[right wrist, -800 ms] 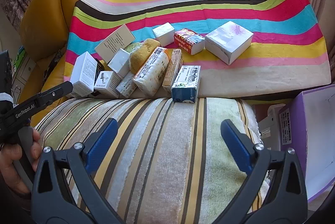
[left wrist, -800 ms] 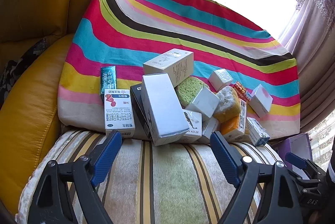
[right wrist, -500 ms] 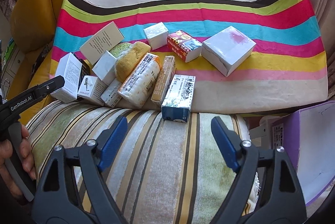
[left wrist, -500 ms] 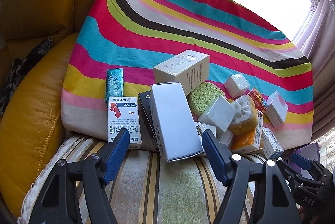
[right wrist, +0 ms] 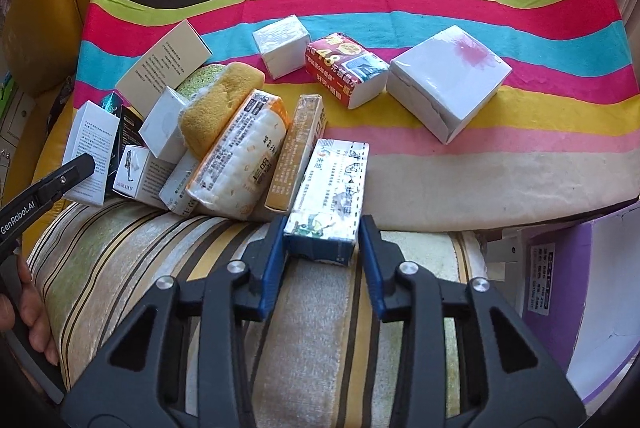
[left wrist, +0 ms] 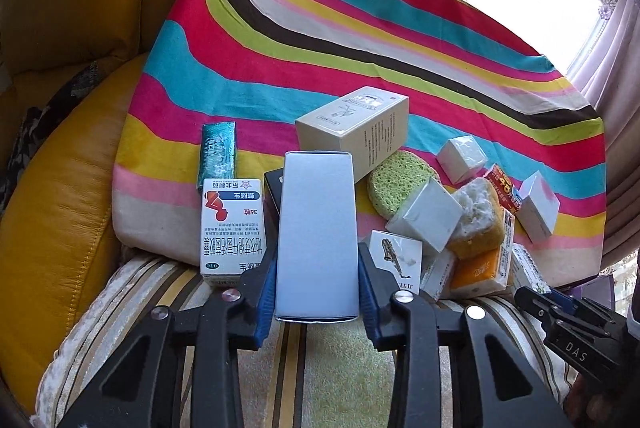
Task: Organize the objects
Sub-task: 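Grasp the tall white box with left tool while right grasps the blue-bottomed medicine box, then carry both held boxes over the purple-rimmed storage bin with both tools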
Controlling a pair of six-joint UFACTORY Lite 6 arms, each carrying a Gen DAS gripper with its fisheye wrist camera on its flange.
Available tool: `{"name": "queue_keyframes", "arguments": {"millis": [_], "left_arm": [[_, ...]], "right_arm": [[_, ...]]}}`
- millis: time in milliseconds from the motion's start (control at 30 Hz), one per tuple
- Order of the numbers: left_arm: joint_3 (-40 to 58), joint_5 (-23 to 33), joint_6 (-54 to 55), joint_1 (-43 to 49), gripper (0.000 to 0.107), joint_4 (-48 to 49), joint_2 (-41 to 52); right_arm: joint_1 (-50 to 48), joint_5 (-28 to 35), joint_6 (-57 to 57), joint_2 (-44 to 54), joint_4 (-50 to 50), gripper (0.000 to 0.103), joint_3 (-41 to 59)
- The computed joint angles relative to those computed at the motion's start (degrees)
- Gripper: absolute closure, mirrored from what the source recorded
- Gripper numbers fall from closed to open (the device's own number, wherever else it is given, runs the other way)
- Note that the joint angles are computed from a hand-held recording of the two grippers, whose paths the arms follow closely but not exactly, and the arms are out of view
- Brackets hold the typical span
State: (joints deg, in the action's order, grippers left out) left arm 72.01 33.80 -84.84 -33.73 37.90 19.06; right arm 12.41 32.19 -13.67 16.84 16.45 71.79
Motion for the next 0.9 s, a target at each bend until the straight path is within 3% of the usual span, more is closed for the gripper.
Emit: {"name": "queue_keyframes", "arguments": {"millis": [400, 700, 900], "left_arm": [[-3.33, -0.91, -5.51, -1.15, 0.070, 4.53, -2.99], [-2.14, 2.20, -8.61, -3.81, 0.070, 9.56, -3.73], [1.33, 3.92, -6.83, -5.95, 0.070, 9.97, -2.31]], "right_arm": [[-8.37, 0.72, -14.67, -14.11, 15.99, 0.063, -9.82], [-32.52, 8.33, -28.15, -22.37, 17.27, 0.063, -13.16], [-46.72, 5.51, -34.05, -13.76, 12.92, 0.063, -12.35]]}}
